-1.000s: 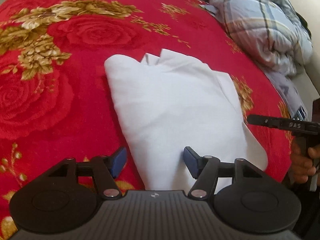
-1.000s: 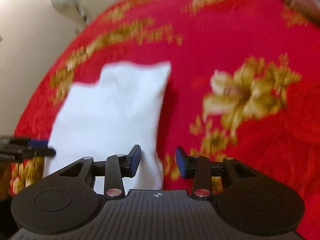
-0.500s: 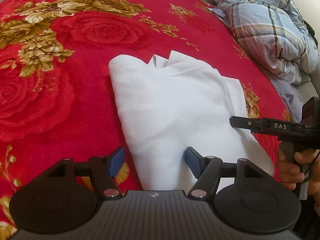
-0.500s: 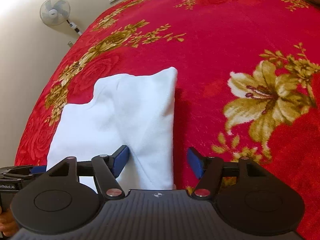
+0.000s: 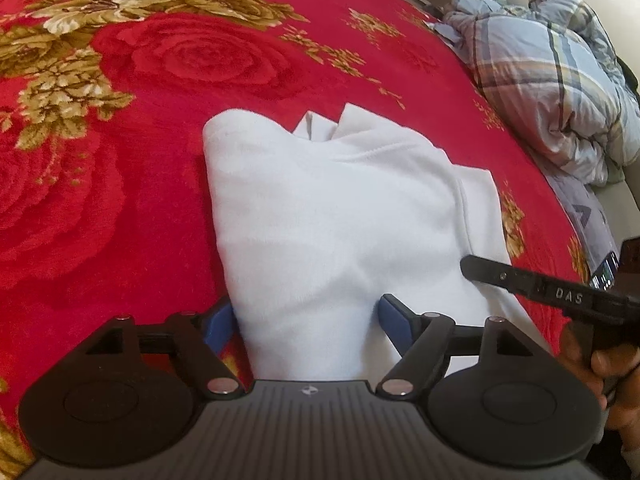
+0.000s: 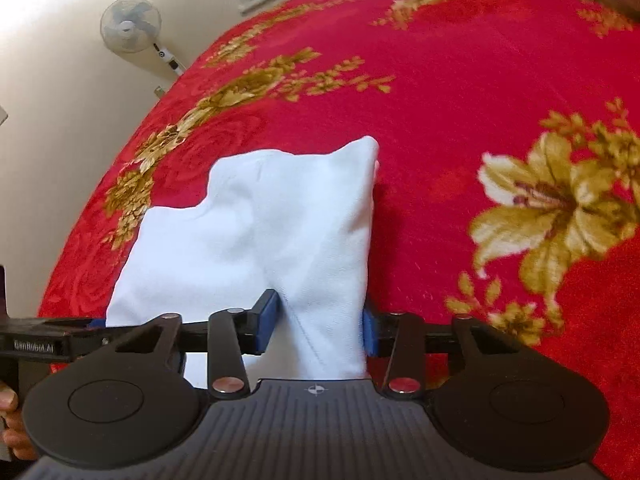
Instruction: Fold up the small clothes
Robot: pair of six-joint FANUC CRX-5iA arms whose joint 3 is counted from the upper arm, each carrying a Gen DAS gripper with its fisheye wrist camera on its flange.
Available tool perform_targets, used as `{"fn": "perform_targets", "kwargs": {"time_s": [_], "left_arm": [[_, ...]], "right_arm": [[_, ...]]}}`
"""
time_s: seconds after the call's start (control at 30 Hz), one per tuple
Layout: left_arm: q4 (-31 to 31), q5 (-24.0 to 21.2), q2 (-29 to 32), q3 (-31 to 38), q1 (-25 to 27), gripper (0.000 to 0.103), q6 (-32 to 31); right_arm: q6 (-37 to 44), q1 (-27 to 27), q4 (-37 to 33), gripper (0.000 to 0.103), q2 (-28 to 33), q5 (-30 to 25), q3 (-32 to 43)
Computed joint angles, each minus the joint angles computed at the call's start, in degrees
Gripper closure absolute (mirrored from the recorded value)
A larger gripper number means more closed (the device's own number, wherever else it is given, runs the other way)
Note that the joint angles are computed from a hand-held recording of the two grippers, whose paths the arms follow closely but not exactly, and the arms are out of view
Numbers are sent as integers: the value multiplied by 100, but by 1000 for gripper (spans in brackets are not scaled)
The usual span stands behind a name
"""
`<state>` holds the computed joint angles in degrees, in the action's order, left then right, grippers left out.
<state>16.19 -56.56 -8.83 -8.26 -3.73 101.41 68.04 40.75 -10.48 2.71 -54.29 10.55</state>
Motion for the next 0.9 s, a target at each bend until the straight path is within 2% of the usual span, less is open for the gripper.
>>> {"fn": "perform_targets", "kwargs": {"time_s": [0.03,0.07,0.13,0.17,0.23,0.3,0.37,0.47,0.57,0.6,0.63,0.7,0.77,0.8,0.9], "left_arm": [[-107,46,-1,31,-50,34,95],[-198,108,-34,40,-87,51,109],[-118,216,-133,-3,-54,68,-136],[-41,272,-205,-23,-12,70,-312],[-340,337,-330,83,-16,71,-258],[-749,389,-479,221,37,71,-140],[-610,562,-696,108,355,71,-216],[-304,684,-948,-70,866,70,-504],[-346,597,-1089,-89,1300,64,-380],[-443,514,-1109,-62,1424,63,-251],[-646,375,-1105,14,1503,56,-17],[-859,68,-1090,131,1639,49,181],[-779,-412,-1032,231,1769,49,-70],[-782,-643,-1004,267,1772,49,-192],[-217,-953,-1050,-24,2026,46,-607]], "right_arm": [[-28,21,38,68,-13,64,-28],[-65,25,53,71,-20,114,-45],[-183,82,174,76,-41,266,-106],[-242,128,261,78,-62,374,-154],[-266,212,366,80,-100,639,-241],[52,206,127,83,-84,861,-186],[417,221,-189,88,-4,1123,-59],[761,322,-463,88,204,1588,204],[999,379,-821,88,635,1671,829],[1047,407,-883,88,826,1582,1103],[1049,451,-853,87,1015,1462,1358],[893,562,-513,81,1475,798,1994],[387,785,387,70,1979,-202,2615],[258,809,500,70,2032,-401,2683],[454,654,-110,70,1815,-699,2556]]}}
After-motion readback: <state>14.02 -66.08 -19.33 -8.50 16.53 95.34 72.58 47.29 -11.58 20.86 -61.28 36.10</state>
